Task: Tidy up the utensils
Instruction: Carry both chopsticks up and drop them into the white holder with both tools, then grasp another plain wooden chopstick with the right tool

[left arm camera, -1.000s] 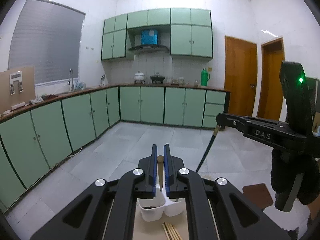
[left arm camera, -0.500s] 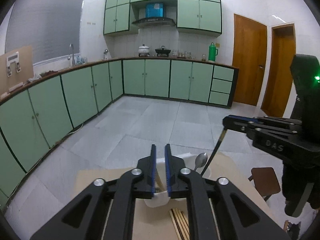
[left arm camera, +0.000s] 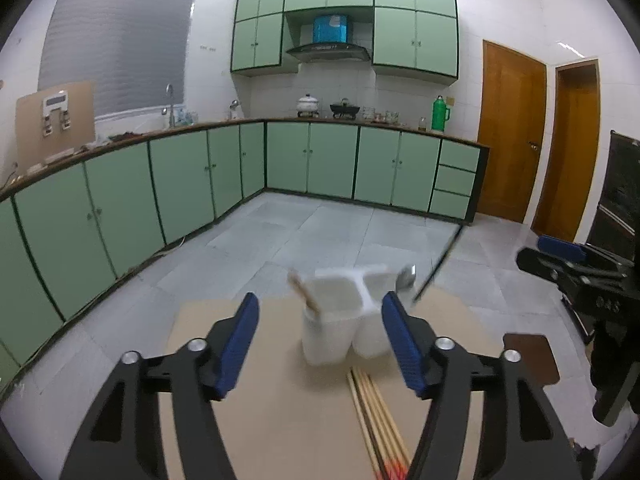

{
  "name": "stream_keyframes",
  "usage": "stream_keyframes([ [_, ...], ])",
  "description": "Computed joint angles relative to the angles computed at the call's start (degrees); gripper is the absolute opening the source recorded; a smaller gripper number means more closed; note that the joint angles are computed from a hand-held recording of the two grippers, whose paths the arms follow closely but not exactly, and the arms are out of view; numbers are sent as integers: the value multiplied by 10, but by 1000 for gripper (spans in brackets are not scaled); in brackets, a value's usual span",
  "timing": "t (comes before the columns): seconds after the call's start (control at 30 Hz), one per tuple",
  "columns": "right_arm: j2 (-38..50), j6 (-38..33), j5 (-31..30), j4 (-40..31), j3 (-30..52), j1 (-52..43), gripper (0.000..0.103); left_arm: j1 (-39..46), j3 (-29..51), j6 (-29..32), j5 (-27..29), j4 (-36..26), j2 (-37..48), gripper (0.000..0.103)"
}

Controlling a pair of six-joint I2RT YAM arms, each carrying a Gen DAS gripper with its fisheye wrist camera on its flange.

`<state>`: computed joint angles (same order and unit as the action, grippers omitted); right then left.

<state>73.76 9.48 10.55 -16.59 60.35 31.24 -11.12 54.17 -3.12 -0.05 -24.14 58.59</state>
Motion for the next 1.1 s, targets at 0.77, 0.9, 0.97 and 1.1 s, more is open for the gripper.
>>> stream_keyframes([
  [0.77, 27, 290, 123, 47, -274, 283, 66, -21, -316, -44, -47, -80, -167, 72],
  [0.9, 55, 296, 115, 54, -264, 299, 56, -13, -325, -39, -42, -85, -178, 73],
  [0.97, 73, 299, 117, 57, -259, 309, 49, -16, -323, -40, -43, -90, -181, 73],
  [1.1, 91, 299, 137, 56, -252, 323, 45, -21, -324, -43, -44, -95, -188, 74],
])
